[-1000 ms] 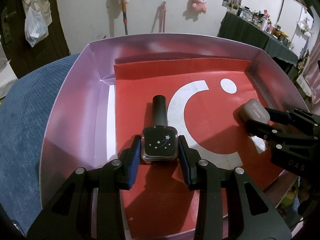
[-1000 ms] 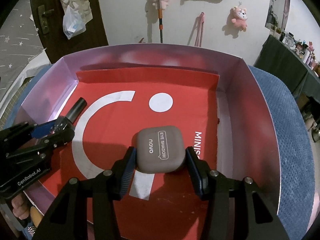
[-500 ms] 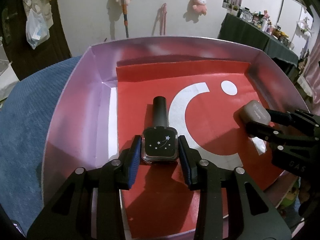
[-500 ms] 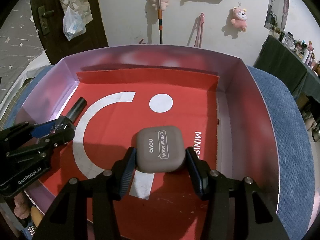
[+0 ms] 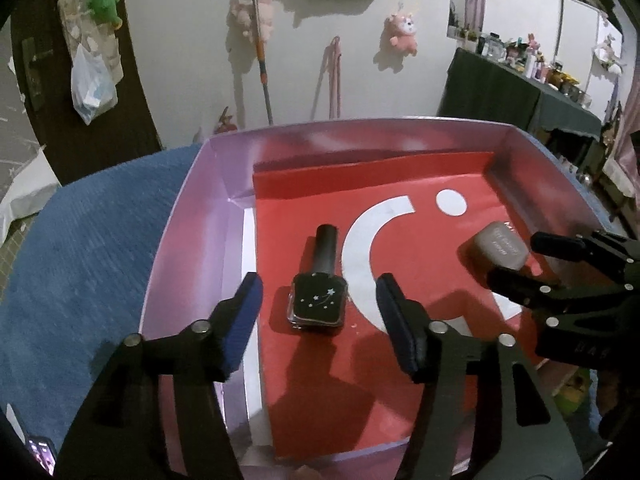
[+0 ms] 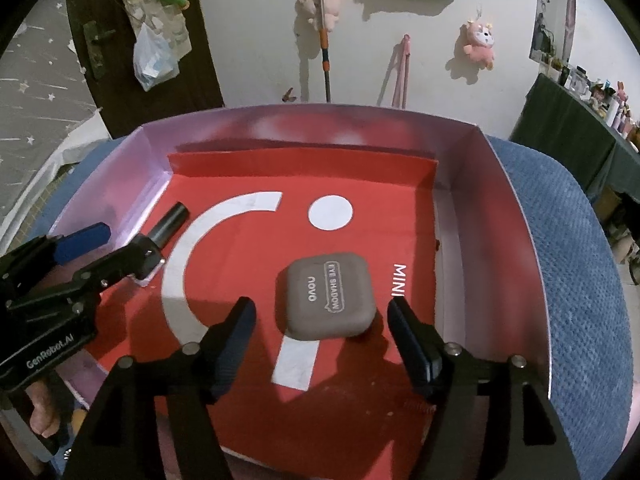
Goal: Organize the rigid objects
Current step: 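Withdraw both open tools out of the red box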
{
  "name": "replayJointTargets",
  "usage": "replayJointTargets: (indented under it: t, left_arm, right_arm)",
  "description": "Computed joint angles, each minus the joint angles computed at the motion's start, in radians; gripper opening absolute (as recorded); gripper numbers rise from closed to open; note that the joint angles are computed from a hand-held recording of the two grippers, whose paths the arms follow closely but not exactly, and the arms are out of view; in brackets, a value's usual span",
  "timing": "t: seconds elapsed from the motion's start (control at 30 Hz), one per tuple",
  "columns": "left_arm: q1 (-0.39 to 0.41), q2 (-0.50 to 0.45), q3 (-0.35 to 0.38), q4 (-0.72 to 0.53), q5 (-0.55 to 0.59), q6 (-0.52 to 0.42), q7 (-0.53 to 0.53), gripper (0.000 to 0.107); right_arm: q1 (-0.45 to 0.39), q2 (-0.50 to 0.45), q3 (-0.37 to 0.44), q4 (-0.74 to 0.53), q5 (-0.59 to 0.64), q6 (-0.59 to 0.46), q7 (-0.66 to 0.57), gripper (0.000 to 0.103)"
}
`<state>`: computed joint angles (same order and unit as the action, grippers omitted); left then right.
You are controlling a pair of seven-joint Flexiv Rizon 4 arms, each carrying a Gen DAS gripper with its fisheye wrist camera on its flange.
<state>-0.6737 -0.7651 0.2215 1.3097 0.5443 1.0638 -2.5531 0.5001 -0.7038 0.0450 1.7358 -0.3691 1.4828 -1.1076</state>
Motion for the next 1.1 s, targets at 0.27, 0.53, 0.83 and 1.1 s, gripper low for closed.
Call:
replayJointTargets:
  t: [0.27, 0.53, 0.83, 1.1]
  left_arm:
    - [-0.017, 0.032, 0.015, 0.024, 0.052, 0.010, -0.068, 0.077]
    - [-0.064, 0.068, 0.060, 0.060, 0.132, 0.028, -0.178, 0.096]
    - [-0.066, 0.104, 0.040, 0.093, 0.206, 0.037, -0.256, 0.103]
    - [-0.082, 0.138, 0.031, 0.128, 0.258, 0.036, -0.319, 0.103]
  right_arm:
    - [0.008, 0.046, -0.008, 0.062, 0.006, 0.084, -0.005, 0.079]
    - [0.003, 0.086, 0.004, 0.121, 0.035, 0.175, -0.028, 0.091]
    - [0.045, 0.133, -0.029, 0.202, 0.087, 0.305, -0.070, 0.103]
    - [0.148, 0.184, -0.103, 0.287, 0.198, 0.415, -0.155, 0.103]
